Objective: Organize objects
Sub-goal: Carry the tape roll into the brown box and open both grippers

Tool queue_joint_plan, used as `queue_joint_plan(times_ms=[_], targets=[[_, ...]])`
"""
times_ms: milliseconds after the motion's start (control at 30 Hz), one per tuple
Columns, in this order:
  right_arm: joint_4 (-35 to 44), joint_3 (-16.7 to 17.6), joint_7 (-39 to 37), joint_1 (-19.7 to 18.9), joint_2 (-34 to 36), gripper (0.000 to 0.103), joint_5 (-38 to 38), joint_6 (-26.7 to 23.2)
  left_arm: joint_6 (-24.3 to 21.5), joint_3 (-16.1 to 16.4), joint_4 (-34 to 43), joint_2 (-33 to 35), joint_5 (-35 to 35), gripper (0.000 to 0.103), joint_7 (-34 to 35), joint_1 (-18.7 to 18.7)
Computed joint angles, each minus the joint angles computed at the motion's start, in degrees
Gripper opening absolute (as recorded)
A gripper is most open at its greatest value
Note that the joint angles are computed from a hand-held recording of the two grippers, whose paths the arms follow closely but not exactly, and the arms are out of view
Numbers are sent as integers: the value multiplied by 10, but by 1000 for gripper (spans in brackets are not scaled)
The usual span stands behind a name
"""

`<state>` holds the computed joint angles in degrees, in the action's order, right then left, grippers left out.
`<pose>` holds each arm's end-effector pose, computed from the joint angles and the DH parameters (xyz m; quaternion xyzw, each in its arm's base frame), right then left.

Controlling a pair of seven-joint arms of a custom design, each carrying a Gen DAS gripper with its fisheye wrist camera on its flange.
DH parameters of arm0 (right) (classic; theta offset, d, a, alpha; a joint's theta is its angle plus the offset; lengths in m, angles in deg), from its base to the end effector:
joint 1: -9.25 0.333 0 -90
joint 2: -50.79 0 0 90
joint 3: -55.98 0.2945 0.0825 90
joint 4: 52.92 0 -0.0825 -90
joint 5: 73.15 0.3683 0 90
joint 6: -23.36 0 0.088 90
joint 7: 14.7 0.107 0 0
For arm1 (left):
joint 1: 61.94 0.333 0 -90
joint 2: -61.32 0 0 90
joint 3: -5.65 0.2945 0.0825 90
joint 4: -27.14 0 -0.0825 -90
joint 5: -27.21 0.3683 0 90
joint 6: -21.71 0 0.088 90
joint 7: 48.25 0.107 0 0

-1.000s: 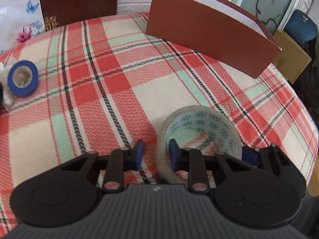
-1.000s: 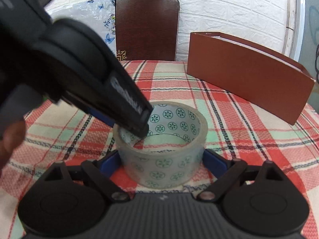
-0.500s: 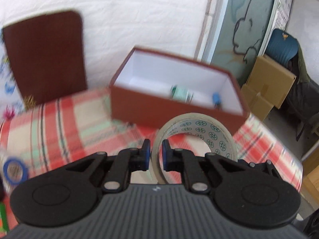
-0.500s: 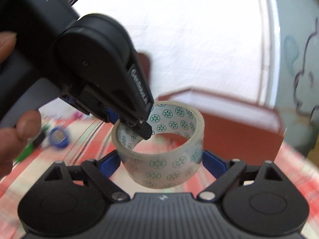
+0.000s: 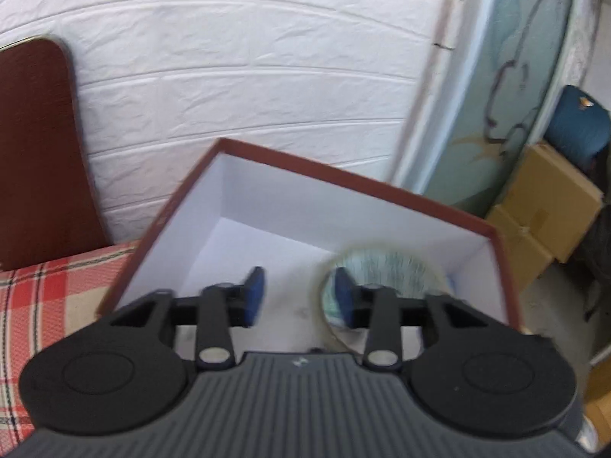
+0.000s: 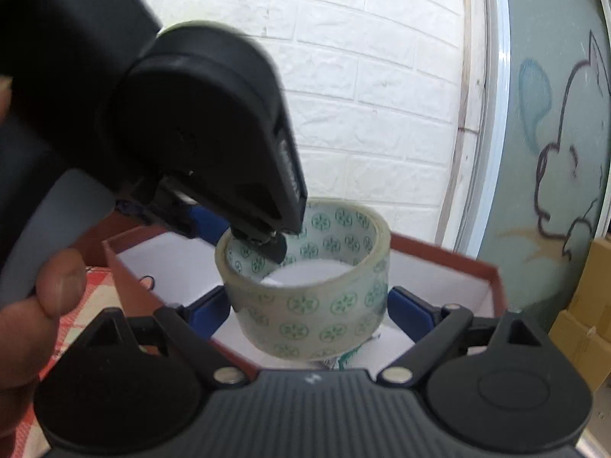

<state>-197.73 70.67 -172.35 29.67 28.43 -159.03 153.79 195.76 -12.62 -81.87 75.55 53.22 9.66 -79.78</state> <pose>0.3685 0.2310 0.4310 -0.4791 0.6580 -0.4987 0.2980 0.5057 -0.3902 0.4693 -0.4766 0.7619 -0.4059 0.1660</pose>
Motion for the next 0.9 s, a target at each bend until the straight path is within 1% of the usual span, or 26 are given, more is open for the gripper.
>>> queue_joint_plan(times_ms=[67,100,200,233,267,300,333,400,467,500,533,567,600,633,667,700,733,767,800,867,900], targets=[[-6,2,30,-3,-1,100,-18,-4,7,45,8,4,46,54,-52,-29],[-8,3,39,-3,0,101,-25,-6,0,54,13,7,56,55,-70,-32],[-15,-1,66,-4,0,101,-42,-2,-13,53,32,23,56,57,-95,-25],[-16,5,71,-3,0,98,-37,-20,-7,47,33,26,54,57,-91,-19],[-18,18,81,0,1,95,-37,-53,-1,53,34,29,67,57,-98,-24],[-25,35,106,5,-3,96,-49,-90,-6,74,42,33,99,57,-122,-45],[-41,44,131,11,-18,98,-66,-116,-17,89,52,38,127,58,-142,-62],[-60,57,153,22,-35,101,-86,-165,-26,98,63,46,163,58,-163,-73],[-56,56,135,20,-30,103,-101,-196,-27,109,73,50,196,58,-196,-83],[-56,49,119,21,-31,103,-99,-200,-33,105,82,55,201,58,-196,-80],[-53,31,114,13,-24,103,-110,-187,-39,102,89,60,207,58,-195,-80],[-46,21,113,9,-16,103,-107,-181,-40,104,94,63,219,59,-199,-83],[-38,7,111,5,-8,103,-101,-162,-44,108,99,66,234,59,-205,-88],[-20,-25,100,-8,7,103,-102,-112,-52,112,103,68,250,59,-214,-95],[-15,-36,79,-12,8,102,-82,-86,-61,122,106,67,276,58,-234,-106],[-17,-32,69,-13,8,102,-65,-85,-75,130,110,67,303,58,-254,-116],[-10,-30,55,-17,12,102,-57,-86,-92,128,113,67,316,57,-257,-118],[-2,-30,35,-21,20,102,-48,-86,-109,115,116,68,305,55,-239,-111],[7,-30,11,-23,28,101,-39,-86,-125,97,118,69,277,55,-208,-98],[18,-33,-36,-25,38,93,-25,-70,-152,74,120,69,238,55,-159,-84],[23,-38,-62,-26,41,90,-19,-55,-160,73,117,65,237,55,-149,-85]])
